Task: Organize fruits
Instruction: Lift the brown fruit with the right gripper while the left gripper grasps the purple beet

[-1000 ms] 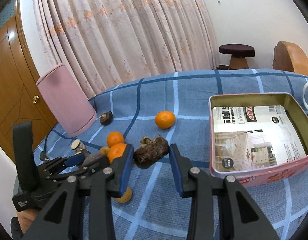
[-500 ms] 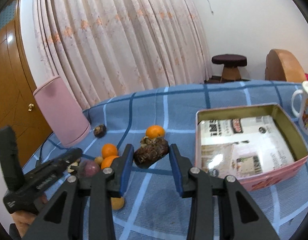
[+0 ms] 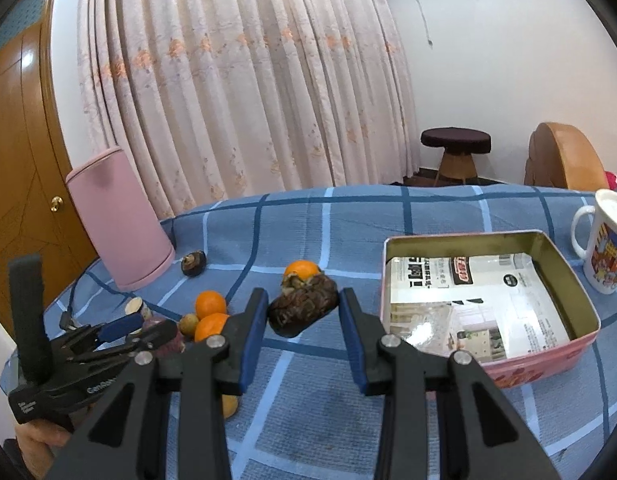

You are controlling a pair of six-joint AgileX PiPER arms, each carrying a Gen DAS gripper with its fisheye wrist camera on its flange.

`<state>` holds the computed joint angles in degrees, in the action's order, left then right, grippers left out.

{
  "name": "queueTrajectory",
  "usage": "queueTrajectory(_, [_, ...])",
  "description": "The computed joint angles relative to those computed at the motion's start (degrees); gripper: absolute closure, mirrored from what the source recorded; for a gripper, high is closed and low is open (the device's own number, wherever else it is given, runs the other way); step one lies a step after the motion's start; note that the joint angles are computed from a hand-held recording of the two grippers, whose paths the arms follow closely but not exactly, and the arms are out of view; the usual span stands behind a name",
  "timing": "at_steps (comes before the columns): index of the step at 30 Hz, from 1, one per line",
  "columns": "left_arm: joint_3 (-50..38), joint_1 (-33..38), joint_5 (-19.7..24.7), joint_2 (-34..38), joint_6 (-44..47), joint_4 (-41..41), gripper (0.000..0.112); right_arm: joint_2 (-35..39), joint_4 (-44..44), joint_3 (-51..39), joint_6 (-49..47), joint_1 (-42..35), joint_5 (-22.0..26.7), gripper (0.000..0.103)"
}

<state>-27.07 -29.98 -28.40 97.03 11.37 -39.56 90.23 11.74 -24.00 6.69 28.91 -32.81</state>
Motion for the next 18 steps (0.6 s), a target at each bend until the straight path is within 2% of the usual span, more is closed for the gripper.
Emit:
queueTrajectory(3, [0.2,-0.3,-0.2,0.1,0.6,-0.4,0.048,0.4,-2.3,-0.3,2.2,-0.9,0.6,0.064])
queueTrajectory(7, [-1.5,-4.2,-0.6,0.8,14.0,-12.9,0.048,0.9,-5.0,-0.5,4.8,-2.3,1.2,0.063])
queueTrajectory(13, [1.0,-7.0,-1.9,-1.4,17.2,-18.0,0.048,0.9,-5.0,-0.7,4.3,-1.8,1.9,0.063])
queueTrajectory(18, [4.8,-4.1,0.5,-4.7,4.5,-6.1,0.049,1.1,-4.9,-1.3,4.1,-1.1,2.6,0.063])
